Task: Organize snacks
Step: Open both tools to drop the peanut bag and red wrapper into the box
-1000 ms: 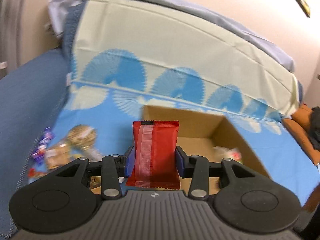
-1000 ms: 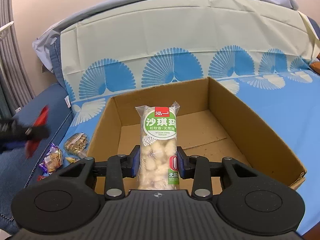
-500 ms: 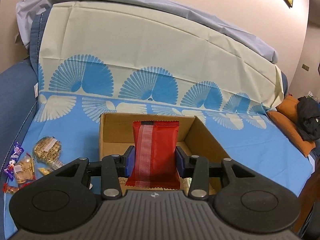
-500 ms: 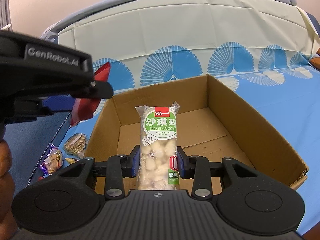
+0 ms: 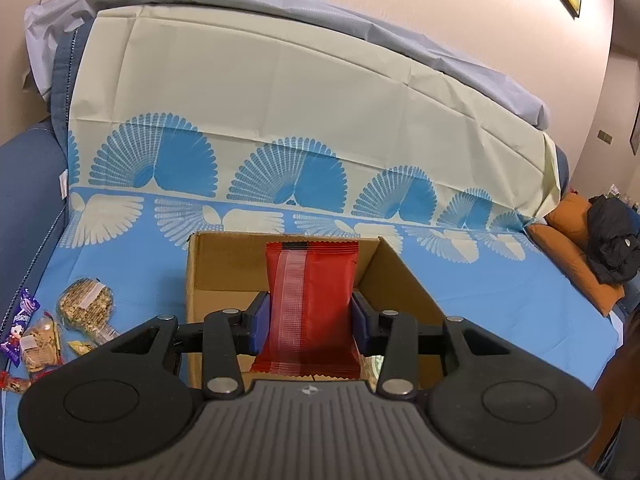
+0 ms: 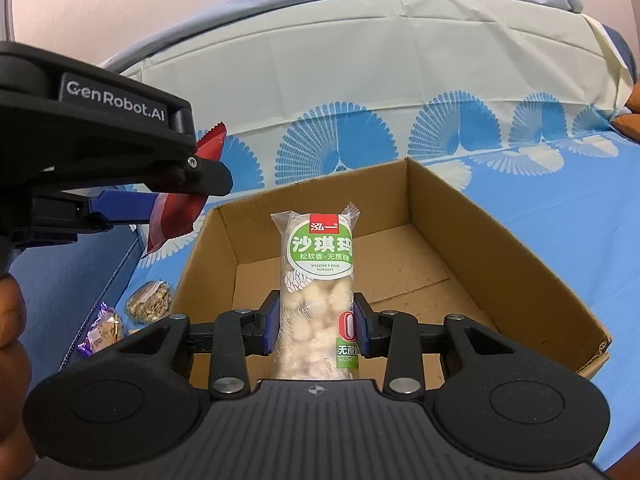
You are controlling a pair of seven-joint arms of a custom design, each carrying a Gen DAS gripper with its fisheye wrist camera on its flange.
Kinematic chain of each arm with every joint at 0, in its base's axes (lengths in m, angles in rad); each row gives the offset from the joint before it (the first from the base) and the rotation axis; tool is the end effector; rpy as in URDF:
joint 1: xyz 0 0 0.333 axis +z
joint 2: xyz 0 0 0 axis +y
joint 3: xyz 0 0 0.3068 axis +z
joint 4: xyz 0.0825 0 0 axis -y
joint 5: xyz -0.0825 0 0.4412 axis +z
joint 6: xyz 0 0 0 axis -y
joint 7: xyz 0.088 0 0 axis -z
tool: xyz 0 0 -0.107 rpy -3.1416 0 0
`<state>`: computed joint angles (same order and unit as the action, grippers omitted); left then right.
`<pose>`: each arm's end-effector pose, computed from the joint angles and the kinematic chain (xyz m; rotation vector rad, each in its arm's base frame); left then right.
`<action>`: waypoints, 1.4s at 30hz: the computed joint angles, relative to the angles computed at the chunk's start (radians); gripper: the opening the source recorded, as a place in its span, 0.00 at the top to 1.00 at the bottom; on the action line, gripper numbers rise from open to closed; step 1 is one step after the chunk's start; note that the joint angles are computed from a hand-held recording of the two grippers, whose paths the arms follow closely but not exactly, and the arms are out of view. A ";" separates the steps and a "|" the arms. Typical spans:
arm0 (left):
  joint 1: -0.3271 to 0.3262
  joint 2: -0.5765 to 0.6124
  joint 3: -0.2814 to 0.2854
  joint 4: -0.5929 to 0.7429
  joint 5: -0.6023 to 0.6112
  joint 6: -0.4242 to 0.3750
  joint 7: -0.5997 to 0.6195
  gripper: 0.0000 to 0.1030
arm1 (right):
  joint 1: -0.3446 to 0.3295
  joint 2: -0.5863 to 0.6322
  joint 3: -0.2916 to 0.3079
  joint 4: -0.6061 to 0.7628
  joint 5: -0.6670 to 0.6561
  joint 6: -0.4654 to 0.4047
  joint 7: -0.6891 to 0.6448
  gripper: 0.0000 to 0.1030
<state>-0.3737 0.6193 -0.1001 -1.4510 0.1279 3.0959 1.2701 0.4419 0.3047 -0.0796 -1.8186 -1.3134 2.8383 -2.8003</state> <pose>0.7238 -0.3607 0.4176 -1.4940 1.9161 -1.2512 0.6406 0.3007 0.3829 -1.2572 1.8605 -0.6765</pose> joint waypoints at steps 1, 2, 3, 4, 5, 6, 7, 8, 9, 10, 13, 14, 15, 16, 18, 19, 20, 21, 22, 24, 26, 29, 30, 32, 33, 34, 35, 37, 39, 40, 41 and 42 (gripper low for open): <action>0.008 0.004 -0.010 0.005 -0.001 0.000 0.007 0.56 | 0.001 -0.002 0.000 -0.002 -0.001 -0.003 0.002 0.63; 0.010 0.005 -0.014 0.007 -0.003 0.000 0.010 0.56 | 0.005 -0.004 -0.001 -0.005 -0.008 -0.009 0.011 0.63; 0.016 0.008 -0.022 0.012 -0.005 0.000 0.016 0.56 | 0.007 -0.008 -0.002 -0.008 -0.017 -0.014 0.023 0.63; 0.020 0.012 -0.029 0.018 -0.007 -0.003 0.022 0.56 | 0.008 -0.011 0.000 -0.011 -0.023 -0.018 0.030 0.63; 0.026 0.017 -0.039 0.028 -0.009 -0.006 0.032 0.56 | 0.009 -0.012 0.002 -0.011 -0.029 -0.026 0.038 0.63; 0.030 0.022 -0.046 0.037 -0.010 -0.008 0.042 0.55 | 0.011 -0.013 0.005 -0.011 -0.035 -0.036 0.046 0.63; 0.033 0.030 -0.052 0.051 -0.011 -0.010 0.053 0.55 | 0.013 -0.015 0.008 -0.010 -0.042 -0.048 0.055 0.63; 0.036 0.037 -0.061 0.064 -0.013 -0.013 0.064 0.55 | 0.016 -0.017 0.010 -0.012 -0.053 -0.060 0.069 0.63; 0.048 0.047 -0.079 0.080 -0.018 -0.018 0.082 0.54 | 0.018 -0.021 0.012 -0.014 -0.066 -0.071 0.087 0.63; 0.055 0.054 -0.093 0.095 -0.024 -0.025 0.097 0.53 | 0.019 -0.025 0.015 -0.017 -0.080 -0.084 0.108 0.62; 0.053 0.065 -0.100 0.123 -0.034 -0.033 0.122 0.32 | 0.025 -0.044 0.030 -0.032 -0.114 -0.160 0.164 0.44; 0.053 0.059 -0.101 0.111 -0.034 -0.013 0.132 0.31 | 0.020 -0.048 0.036 -0.037 -0.114 -0.173 0.173 0.36; 0.054 0.050 -0.103 0.089 -0.032 0.017 0.144 0.31 | 0.015 -0.049 0.041 -0.038 -0.112 -0.179 0.179 0.35; 0.048 0.039 -0.094 0.064 -0.030 0.048 0.149 0.31 | 0.011 -0.053 0.046 -0.042 -0.114 -0.183 0.186 0.35; 0.039 0.012 -0.073 -0.001 -0.026 0.123 0.156 0.31 | 0.005 -0.057 0.054 -0.048 -0.118 -0.184 0.192 0.35; 0.042 -0.003 -0.072 -0.038 -0.025 0.159 0.164 0.31 | 0.001 -0.057 0.058 -0.047 -0.115 -0.185 0.186 0.35; 0.053 -0.017 -0.079 -0.071 -0.025 0.183 0.173 0.31 | 0.001 -0.058 0.061 -0.047 -0.116 -0.188 0.185 0.35; 0.069 -0.035 -0.090 -0.110 -0.026 0.203 0.181 0.33 | 0.000 -0.058 0.063 -0.046 -0.119 -0.188 0.184 0.35; 0.096 -0.050 -0.113 -0.144 -0.024 0.216 0.189 0.34 | -0.001 -0.057 0.064 -0.045 -0.121 -0.189 0.182 0.35; 0.193 -0.082 -0.198 -0.224 -0.010 0.238 0.196 0.42 | -0.002 -0.051 0.066 -0.037 -0.117 -0.195 0.170 0.35; 0.314 -0.110 -0.298 -0.302 0.014 0.239 0.185 0.51 | 0.000 -0.047 0.067 -0.030 -0.116 -0.200 0.160 0.35; 0.451 -0.139 -0.393 -0.391 0.040 0.236 0.160 0.65 | 0.006 -0.044 0.068 -0.026 -0.119 -0.213 0.145 0.35; 0.481 -0.149 -0.407 -0.414 0.048 0.233 0.154 0.68 | 0.008 -0.044 0.068 -0.027 -0.121 -0.217 0.141 0.35; 0.545 -0.165 -0.436 -0.456 0.069 0.234 0.149 0.72 | 0.012 -0.043 0.070 -0.024 -0.123 -0.224 0.130 0.35; 0.565 -0.172 -0.439 -0.473 0.079 0.242 0.149 0.73 | 0.014 -0.042 0.071 -0.024 -0.121 -0.230 0.123 0.35; 0.584 -0.177 -0.441 -0.487 0.091 0.248 0.148 0.73 | 0.016 -0.042 0.072 -0.024 -0.120 -0.234 0.118 0.35; 0.603 -0.177 -0.444 -0.494 0.105 0.252 0.145 0.73 | 0.017 -0.038 0.073 -0.017 -0.114 -0.239 0.110 0.36; 0.628 -0.175 -0.441 -0.507 0.133 0.268 0.142 0.74 | 0.023 -0.035 0.073 -0.013 -0.113 -0.248 0.098 0.36; 0.628 -0.172 -0.412 -0.519 0.154 0.277 0.137 0.74 | 0.030 -0.032 0.074 -0.009 -0.115 -0.261 0.085 0.39; 0.632 -0.169 -0.403 -0.526 0.162 0.278 0.132 0.75 | 0.033 -0.031 0.074 -0.008 -0.117 -0.265 0.081 0.41; 0.632 -0.167 -0.391 -0.535 0.167 0.281 0.126 0.75 | 0.035 -0.031 0.074 -0.007 -0.121 -0.268 0.078 0.45; 0.634 -0.165 -0.380 -0.546 0.170 0.284 0.119 0.75 | 0.037 -0.031 0.074 -0.008 -0.125 -0.268 0.076 0.47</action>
